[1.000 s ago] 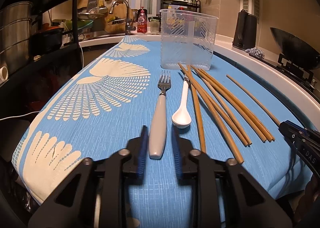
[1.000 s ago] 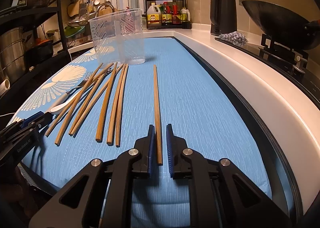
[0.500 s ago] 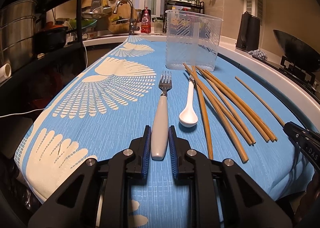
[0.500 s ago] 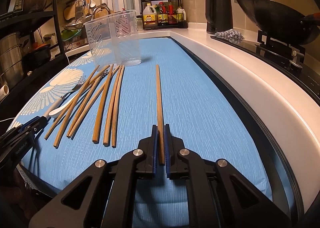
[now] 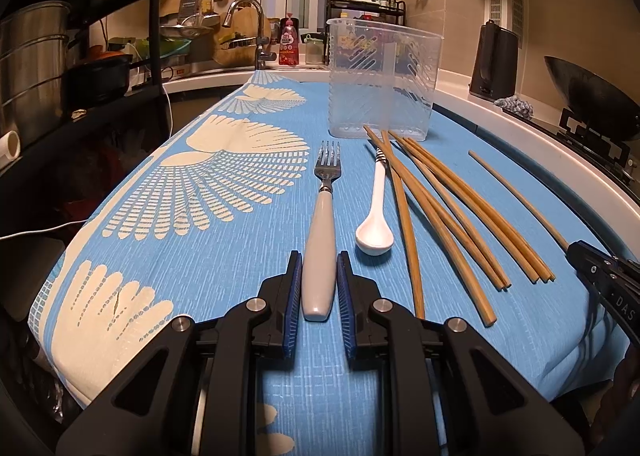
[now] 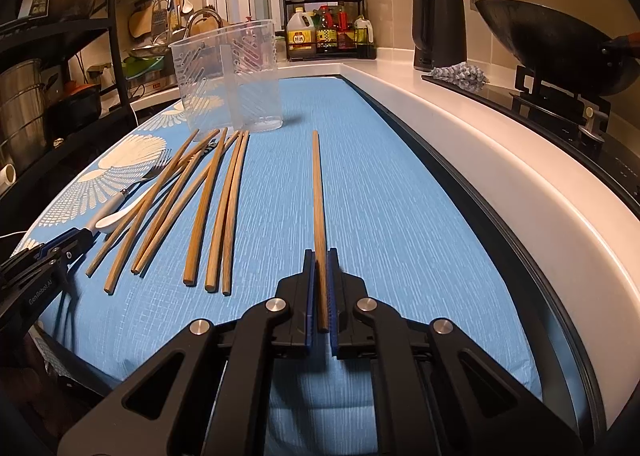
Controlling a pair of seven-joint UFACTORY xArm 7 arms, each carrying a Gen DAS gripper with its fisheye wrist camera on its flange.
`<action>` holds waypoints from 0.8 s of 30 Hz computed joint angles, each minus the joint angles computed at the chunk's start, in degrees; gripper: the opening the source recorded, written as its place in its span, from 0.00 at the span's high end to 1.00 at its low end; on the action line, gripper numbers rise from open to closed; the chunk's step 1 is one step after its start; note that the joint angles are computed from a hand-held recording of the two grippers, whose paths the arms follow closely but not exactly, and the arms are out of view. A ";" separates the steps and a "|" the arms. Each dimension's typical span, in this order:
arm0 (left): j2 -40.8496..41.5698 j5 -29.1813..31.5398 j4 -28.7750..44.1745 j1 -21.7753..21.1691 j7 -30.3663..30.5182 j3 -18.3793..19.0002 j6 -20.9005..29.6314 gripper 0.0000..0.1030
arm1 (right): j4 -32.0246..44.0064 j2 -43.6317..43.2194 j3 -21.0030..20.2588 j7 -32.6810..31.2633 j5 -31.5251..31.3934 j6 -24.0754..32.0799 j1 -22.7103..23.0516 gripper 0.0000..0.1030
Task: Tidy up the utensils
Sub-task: 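Lift and carry the fork with the left tool while the right tool carries the chopstick to the container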
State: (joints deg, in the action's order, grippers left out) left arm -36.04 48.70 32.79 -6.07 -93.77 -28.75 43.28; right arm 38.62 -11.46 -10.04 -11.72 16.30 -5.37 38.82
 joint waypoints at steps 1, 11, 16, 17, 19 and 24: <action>0.01 -0.06 0.00 -0.07 0.11 0.27 -0.26 0.83 | 0.15 -0.04 -0.10 0.03 0.00 0.37 0.00 0.94; -3.57 -0.66 -0.35 -0.18 1.06 0.05 -0.59 0.83 | -0.21 -4.39 7.66 3.77 -4.13 1.26 -8.72 0.95; -7.34 -2.06 -1.12 0.32 2.09 -0.53 -0.67 0.83 | -1.27 -7.86 9.26 5.65 -6.30 2.03 -10.76 0.95; -7.96 -2.37 -1.19 0.57 2.42 -0.66 -0.73 0.83 | -1.46 -8.55 9.25 5.90 -6.61 2.14 -10.83 0.95; -9.17 -3.05 -1.34 1.11 3.02 -0.97 -0.91 0.83 | -1.61 -9.94 9.14 6.28 -7.19 2.49 -10.91 0.95; -11.42 -4.49 -1.28 2.81 4.64 -1.90 -1.58 0.83 | -0.26 -11.46 7.30 5.97 -7.63 2.95 -9.39 0.95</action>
State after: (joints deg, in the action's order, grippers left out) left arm -47.46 44.21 31.50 -3.26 -89.13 -30.65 41.70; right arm 38.35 -22.93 -2.74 -5.75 8.67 -2.43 29.42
